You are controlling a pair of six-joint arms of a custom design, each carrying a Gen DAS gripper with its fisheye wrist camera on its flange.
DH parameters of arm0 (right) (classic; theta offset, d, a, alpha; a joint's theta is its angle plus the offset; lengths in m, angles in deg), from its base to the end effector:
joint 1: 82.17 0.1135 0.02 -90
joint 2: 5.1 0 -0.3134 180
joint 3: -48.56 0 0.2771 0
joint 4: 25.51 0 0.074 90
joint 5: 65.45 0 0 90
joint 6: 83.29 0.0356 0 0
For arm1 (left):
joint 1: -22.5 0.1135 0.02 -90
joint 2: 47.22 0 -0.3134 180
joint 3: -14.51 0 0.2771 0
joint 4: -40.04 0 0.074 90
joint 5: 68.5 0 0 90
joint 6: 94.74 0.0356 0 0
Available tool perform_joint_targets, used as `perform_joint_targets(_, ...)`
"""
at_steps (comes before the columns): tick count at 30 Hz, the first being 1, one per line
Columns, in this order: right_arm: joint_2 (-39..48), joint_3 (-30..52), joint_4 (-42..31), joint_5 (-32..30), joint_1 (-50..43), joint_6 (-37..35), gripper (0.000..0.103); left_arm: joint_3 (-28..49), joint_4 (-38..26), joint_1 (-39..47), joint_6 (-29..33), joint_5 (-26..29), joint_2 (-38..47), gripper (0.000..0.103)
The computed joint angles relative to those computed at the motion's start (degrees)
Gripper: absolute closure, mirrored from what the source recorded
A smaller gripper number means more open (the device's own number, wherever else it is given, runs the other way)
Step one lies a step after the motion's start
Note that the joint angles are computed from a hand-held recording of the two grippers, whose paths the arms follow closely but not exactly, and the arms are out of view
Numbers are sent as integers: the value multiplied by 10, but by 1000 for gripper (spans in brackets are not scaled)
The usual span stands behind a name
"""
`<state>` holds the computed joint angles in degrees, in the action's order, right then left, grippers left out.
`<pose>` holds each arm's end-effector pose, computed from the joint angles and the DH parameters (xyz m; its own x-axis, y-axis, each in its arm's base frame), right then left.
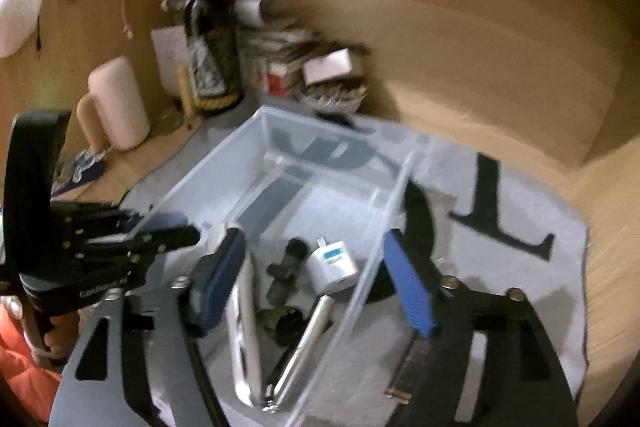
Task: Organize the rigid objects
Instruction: 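Move the right gripper to the black-and-gold lighter and grasp it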
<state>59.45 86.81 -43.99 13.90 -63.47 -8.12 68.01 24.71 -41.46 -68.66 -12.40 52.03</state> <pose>0.1978 0.0739 0.1969 -0.5325 -0.4458 -0.7195 -0.5955 0.8014 -0.0558 0.1556 -0.2732 0.1337 -0.7324 -0.1992 -0.6511 -0.0693 0.9731 -0.2197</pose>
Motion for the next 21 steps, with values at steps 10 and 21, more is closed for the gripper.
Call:
perform_joint_targets(10, -26, 2, 25, 1, -93, 5, 22, 0, 0, 0, 0, 0, 0, 85)
perform_joint_targets(21, 49, -12, 45, -3, -186, -10, 22, 1, -1, 0, 0, -1, 1, 85)
